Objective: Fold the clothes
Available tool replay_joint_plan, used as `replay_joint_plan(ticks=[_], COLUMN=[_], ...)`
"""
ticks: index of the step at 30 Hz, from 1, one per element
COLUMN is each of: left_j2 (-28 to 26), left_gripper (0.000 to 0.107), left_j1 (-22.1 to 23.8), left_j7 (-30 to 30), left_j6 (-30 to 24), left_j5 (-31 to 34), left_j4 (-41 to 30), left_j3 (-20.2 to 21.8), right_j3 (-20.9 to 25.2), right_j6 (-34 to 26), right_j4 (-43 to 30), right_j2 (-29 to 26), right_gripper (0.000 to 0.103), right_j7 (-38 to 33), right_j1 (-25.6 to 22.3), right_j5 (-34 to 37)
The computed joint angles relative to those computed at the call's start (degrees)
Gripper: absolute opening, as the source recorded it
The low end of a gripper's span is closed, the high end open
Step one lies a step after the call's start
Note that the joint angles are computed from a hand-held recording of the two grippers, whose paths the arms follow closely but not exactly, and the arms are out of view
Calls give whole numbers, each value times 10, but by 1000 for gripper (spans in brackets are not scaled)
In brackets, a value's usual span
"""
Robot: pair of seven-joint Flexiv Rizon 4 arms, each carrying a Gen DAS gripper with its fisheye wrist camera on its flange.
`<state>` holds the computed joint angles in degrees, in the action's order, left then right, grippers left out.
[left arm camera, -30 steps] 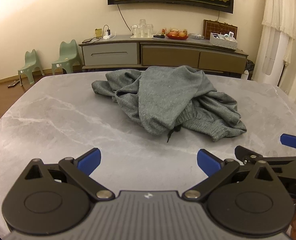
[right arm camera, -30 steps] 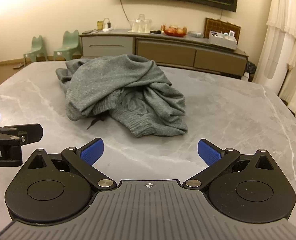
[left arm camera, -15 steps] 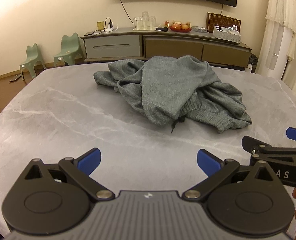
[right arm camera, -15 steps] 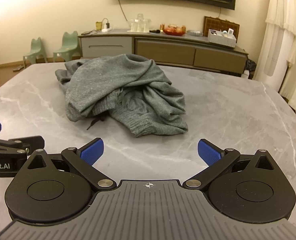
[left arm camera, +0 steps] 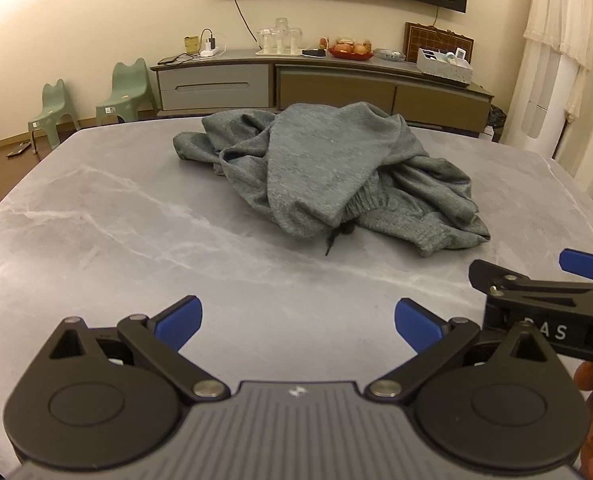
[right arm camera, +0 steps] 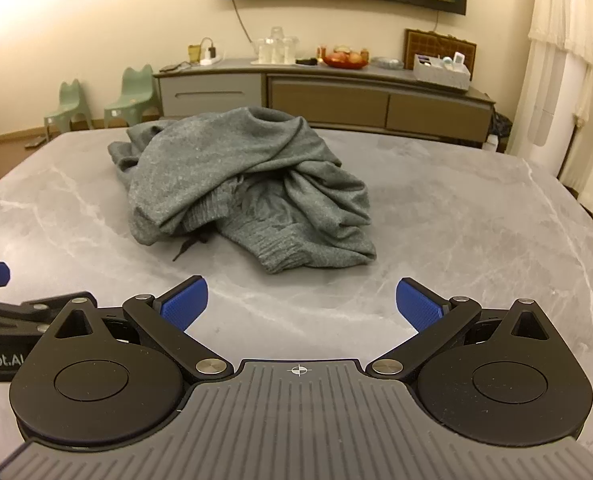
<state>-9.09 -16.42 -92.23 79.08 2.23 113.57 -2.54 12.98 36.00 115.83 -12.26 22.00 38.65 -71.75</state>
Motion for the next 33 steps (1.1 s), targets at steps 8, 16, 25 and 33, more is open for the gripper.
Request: replay_joint_plan(ticks=[8,16,25,33], left_j2=[6,9,10,8], left_gripper=[103,103,14,0], left_j1=[-4,-9,11,12], left_j7=[9,-17,10,25], left_j6=[-10,-21,-65,-14], left_j5=[11,50,6,-3], left_j4=[-1,-10,-10,7], left_j3=[-2,5,-9,-5], right_j3=[0,0,1,0], right_j6=[-1,11,26,61], right_j4=[1,6,13,19], right_j2=[0,4,10,15], right_gripper=[102,102,39,1], right_j7=[-2,-5,-9,-6], right_j1=[-1,-5,-12,-23], right_j5=[3,3,2,-3])
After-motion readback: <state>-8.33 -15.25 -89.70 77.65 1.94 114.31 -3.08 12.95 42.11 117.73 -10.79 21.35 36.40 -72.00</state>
